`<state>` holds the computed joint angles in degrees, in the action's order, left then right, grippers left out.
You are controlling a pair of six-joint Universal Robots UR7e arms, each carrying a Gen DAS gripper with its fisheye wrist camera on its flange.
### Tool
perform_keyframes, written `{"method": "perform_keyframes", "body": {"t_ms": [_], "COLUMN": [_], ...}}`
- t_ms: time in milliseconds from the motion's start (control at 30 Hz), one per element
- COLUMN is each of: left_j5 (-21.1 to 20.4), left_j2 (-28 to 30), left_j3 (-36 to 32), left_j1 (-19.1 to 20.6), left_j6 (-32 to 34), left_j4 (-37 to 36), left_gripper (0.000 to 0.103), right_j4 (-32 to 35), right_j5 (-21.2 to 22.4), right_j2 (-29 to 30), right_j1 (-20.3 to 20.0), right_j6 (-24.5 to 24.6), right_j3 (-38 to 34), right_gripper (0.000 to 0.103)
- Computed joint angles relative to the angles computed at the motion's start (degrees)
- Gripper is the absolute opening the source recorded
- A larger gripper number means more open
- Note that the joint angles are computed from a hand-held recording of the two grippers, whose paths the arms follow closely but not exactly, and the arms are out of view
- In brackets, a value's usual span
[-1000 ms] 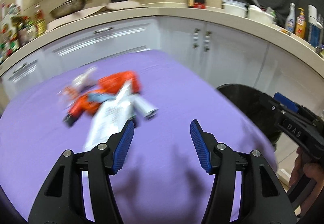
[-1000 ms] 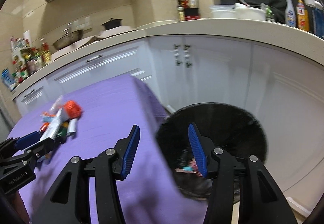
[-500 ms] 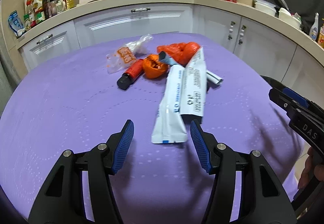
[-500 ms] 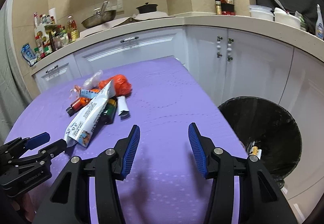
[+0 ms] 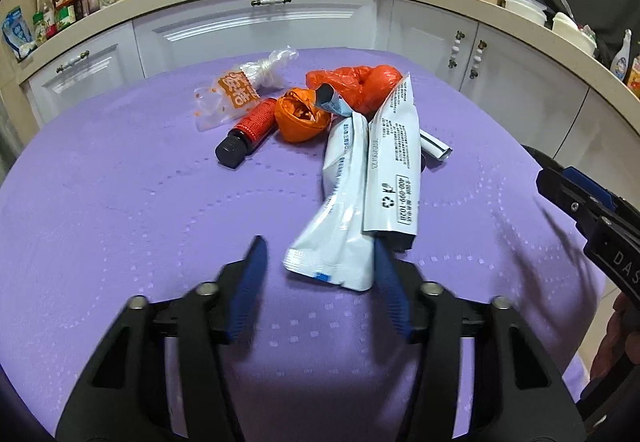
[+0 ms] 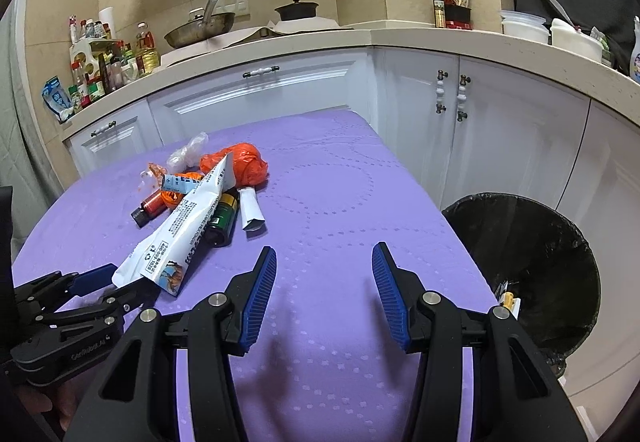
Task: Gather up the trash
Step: 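Grasp the white tube packet with the left tool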
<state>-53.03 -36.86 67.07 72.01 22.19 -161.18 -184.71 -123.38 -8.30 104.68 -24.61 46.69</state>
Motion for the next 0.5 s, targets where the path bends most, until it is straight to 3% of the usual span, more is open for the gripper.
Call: {"method": "perform_keyframes", "body": {"t_ms": [500], "left_j5": [-2.03], "left_j2": [-4.3], "left_j3": [5.26], "left_j1": [1.09], "left_j6": [1.99], "left_j4": [-5.25], "left_gripper": [0.038], "right_j4": [5.74], "right_j5": [0.59], "right_j2": [4.23], "right_j1": [1.66], "right_j6": [-0.91], "right_j3": [-7.25], "right_gripper": [0.05]}}
